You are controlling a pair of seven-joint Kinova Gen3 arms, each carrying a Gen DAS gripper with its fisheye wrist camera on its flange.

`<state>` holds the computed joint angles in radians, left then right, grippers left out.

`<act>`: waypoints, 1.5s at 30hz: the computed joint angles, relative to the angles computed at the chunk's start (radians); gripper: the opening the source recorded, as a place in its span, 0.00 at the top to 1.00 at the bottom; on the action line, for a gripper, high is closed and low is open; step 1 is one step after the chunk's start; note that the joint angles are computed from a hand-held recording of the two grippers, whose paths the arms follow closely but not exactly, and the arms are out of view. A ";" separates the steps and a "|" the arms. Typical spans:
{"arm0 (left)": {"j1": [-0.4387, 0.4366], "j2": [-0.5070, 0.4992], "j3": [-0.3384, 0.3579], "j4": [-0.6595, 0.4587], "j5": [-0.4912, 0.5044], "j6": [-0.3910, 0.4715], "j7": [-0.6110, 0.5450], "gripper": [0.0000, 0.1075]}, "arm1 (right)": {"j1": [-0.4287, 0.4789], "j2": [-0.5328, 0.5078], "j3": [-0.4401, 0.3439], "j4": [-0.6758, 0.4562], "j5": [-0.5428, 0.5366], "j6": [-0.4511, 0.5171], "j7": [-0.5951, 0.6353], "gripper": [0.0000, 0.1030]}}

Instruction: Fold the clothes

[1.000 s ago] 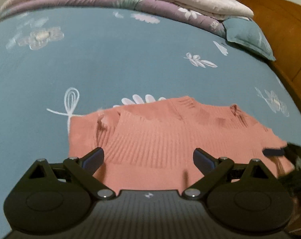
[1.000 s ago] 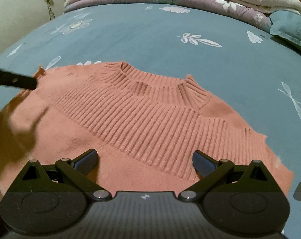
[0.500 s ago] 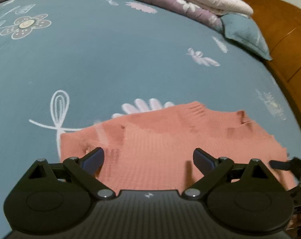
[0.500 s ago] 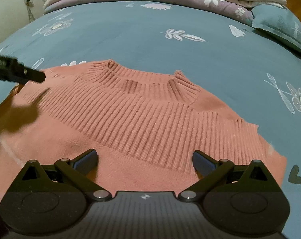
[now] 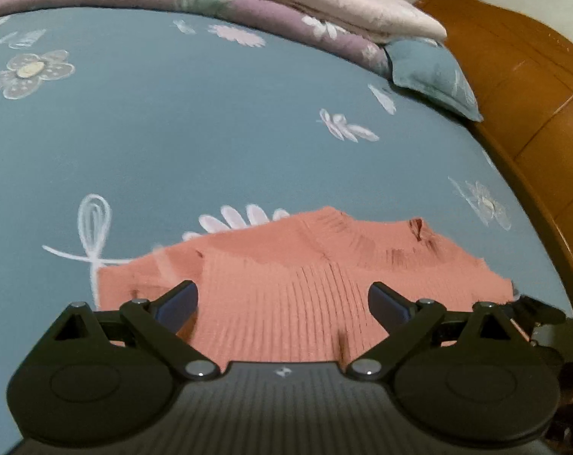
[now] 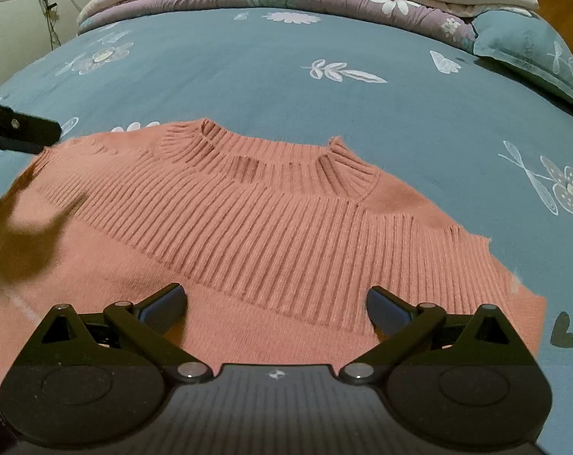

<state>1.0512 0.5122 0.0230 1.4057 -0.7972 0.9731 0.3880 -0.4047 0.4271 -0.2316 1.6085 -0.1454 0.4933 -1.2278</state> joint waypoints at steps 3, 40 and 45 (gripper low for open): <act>-0.050 0.041 0.037 -0.041 0.081 0.039 -0.064 0.10 | 0.003 -0.003 0.000 -0.008 -0.003 0.015 -0.002 0.00; -0.004 0.165 -0.076 -0.346 0.254 0.121 -0.281 0.07 | 0.261 0.001 -0.085 0.074 -0.205 -0.078 0.159 0.00; -0.025 0.153 -0.070 -0.329 0.199 0.011 -0.268 0.07 | 0.289 0.004 -0.108 0.080 -0.237 -0.079 0.218 0.00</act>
